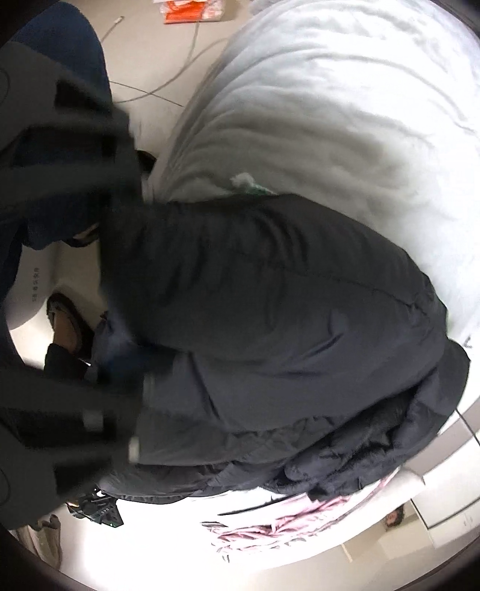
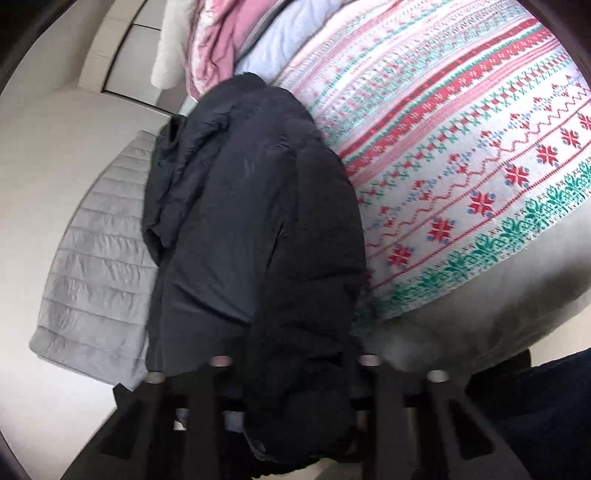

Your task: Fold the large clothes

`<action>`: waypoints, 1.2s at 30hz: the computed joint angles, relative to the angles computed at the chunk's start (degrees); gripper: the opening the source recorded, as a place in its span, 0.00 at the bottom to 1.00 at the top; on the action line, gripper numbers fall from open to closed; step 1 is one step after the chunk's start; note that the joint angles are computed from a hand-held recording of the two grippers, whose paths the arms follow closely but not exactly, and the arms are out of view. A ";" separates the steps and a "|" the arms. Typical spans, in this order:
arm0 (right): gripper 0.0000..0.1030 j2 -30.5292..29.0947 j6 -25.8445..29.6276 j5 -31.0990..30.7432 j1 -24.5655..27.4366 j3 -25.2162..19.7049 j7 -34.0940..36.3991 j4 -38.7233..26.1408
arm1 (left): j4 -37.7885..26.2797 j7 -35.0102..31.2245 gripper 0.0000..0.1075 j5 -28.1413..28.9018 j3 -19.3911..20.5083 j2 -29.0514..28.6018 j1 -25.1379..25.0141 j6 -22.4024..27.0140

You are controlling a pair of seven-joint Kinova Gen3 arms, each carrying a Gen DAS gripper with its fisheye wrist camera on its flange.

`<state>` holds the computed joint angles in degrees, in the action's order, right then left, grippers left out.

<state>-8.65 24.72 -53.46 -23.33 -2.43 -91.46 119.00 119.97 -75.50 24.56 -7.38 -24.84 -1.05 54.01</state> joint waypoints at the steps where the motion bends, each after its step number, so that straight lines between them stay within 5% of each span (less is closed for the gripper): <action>1: 0.12 -0.34 -0.64 -0.75 -0.28 0.09 0.56 0.23 | 0.38 -0.34 0.21 0.28 0.14 -0.94 0.19 -0.98; 4: 0.07 -2.13 -1.41 -5.67 -1.66 2.49 4.99 2.03 | 0.96 0.89 0.10 -0.49 1.27 -3.06 -0.21 -2.90; 10: 0.06 -8.31 -3.34 -7.15 -3.17 4.70 6.20 3.95 | 1.92 6.73 0.06 -3.62 3.76 -8.57 -1.75 -5.14; 20: 0.04 -19.24 -8.63 -1.06 -9.45 6.30 1.58 4.82 | -3.87 14.67 0.05 -8.82 5.33 -19.27 -0.49 -1.53; 29: 0.03 -31.53 -9.38 8.66 -2.30 -1.14 -7.51 3.64 | -9.80 17.44 0.05 -9.11 3.91 -27.92 3.56 2.45; 36: 0.03 -30.69 -10.99 13.53 -4.46 0.74 -11.77 3.76 | -10.20 17.75 0.05 -10.61 5.07 -27.23 3.34 2.17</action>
<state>-39.34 13.73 -39.93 -27.79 -1.69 -103.23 122.76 109.77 -57.75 13.94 -2.31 -52.07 2.29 56.18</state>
